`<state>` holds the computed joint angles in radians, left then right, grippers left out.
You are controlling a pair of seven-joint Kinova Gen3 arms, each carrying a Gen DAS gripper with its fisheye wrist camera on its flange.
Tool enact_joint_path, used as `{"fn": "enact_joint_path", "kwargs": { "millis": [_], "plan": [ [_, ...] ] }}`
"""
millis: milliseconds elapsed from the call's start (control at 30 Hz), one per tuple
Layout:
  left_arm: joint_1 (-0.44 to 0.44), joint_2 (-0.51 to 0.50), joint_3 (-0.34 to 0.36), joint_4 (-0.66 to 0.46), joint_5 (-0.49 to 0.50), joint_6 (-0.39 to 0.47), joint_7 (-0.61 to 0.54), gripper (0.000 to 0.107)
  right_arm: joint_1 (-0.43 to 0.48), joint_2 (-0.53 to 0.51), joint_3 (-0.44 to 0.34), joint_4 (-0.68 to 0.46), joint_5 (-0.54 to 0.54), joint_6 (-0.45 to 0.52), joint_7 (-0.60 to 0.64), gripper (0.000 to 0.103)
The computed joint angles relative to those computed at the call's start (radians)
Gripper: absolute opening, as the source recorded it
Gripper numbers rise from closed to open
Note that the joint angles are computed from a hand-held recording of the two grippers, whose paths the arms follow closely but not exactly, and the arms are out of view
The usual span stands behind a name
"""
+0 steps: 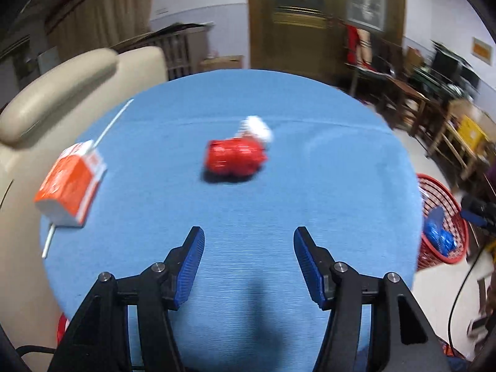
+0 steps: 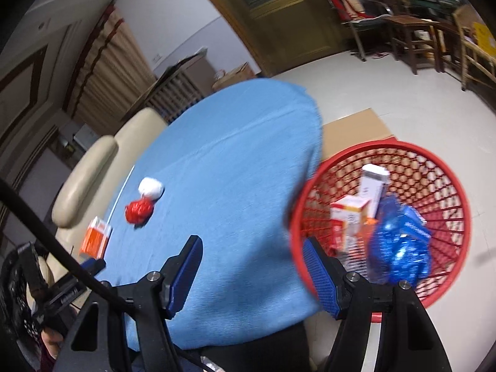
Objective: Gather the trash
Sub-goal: 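Grasp the red plastic bag with the left tool while the right tool moves toward the white bag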
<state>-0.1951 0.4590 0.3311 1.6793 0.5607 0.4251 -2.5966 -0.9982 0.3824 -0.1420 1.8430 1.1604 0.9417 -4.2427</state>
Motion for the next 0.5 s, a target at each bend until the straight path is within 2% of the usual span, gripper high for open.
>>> {"fn": "enact_joint_path", "kwargs": {
  "millis": [133, 333, 433, 500],
  "plan": [
    [-0.001, 0.026, -0.026, -0.027, -0.012, -0.015, 0.027, 0.062, 0.033, 0.032, 0.006, -0.05, -0.021, -0.056, 0.081, 0.071],
    [0.061, 0.077, -0.081, -0.14, -0.088, 0.032, 0.157, 0.063, 0.04, 0.071, 0.049, -0.119, -0.063, -0.119, 0.193, 0.071],
    [0.096, 0.111, -0.089, -0.215, -0.122, 0.06, 0.216, 0.073, 0.039, 0.085, 0.07, -0.144, -0.082, -0.143, 0.234, 0.071],
    [0.131, 0.138, -0.107, -0.281, -0.154, 0.101, 0.271, 0.073, 0.035, 0.09, 0.084, -0.153, -0.095, -0.157, 0.25, 0.071]
  ]
}}
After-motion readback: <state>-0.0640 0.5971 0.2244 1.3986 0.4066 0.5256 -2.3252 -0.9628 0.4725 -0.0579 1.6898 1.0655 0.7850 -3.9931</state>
